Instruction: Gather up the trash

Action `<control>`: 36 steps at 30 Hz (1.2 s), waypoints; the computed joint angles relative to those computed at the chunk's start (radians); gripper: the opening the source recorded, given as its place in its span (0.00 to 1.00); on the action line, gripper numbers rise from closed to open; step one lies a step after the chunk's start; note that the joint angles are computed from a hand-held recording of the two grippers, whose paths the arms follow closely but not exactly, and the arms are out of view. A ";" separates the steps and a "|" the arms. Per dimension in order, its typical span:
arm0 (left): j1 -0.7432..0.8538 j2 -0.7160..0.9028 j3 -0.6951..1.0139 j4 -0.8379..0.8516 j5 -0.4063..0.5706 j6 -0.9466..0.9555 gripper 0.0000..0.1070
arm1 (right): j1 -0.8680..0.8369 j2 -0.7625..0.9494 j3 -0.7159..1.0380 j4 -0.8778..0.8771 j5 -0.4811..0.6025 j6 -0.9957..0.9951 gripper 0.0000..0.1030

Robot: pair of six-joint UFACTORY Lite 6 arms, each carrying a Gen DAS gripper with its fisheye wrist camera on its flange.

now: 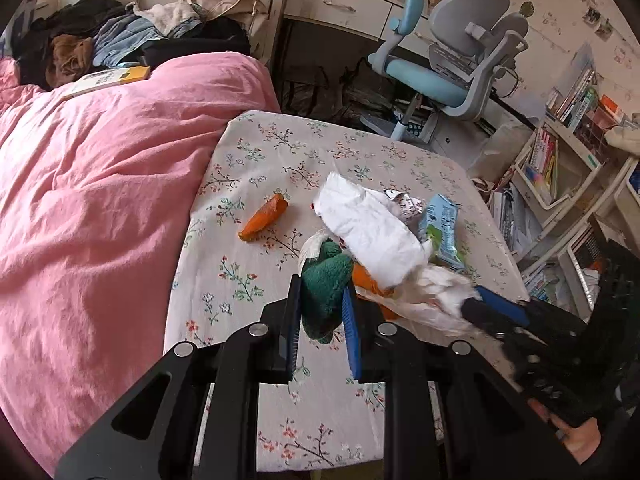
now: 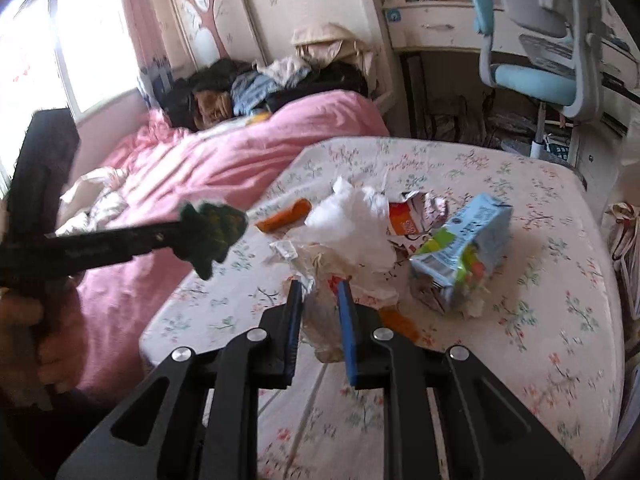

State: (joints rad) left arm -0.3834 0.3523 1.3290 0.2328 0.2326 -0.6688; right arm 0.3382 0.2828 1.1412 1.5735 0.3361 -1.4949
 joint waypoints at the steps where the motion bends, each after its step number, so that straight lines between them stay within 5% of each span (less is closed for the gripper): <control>1: 0.000 -0.010 -0.014 -0.010 -0.007 0.008 0.18 | -0.014 -0.038 -0.039 0.043 0.016 -0.034 0.18; 7: 0.013 -0.065 -0.092 -0.229 -0.054 0.200 0.18 | -0.073 -0.130 -0.136 0.078 0.064 -0.016 0.18; 16: -0.028 -0.199 -0.257 -0.213 -0.103 0.173 0.18 | -0.156 -0.420 -0.392 0.023 0.182 0.040 0.18; 23: -0.146 -0.261 -0.354 0.203 -0.094 -0.255 0.18 | -0.177 -0.646 -0.594 -0.237 0.278 0.250 0.18; 31: -0.304 -0.263 -0.421 0.557 -0.039 -0.665 0.18 | -0.097 -0.697 -0.748 -0.379 0.231 0.359 0.21; 36: -0.390 -0.233 -0.436 0.628 -0.015 -0.776 0.18 | -0.104 -0.700 -0.787 -0.390 0.201 0.368 0.50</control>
State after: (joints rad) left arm -0.7737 0.1190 0.8931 0.8605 0.2174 -1.4449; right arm 0.2341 -0.4173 0.3546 1.1835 0.5371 -1.1271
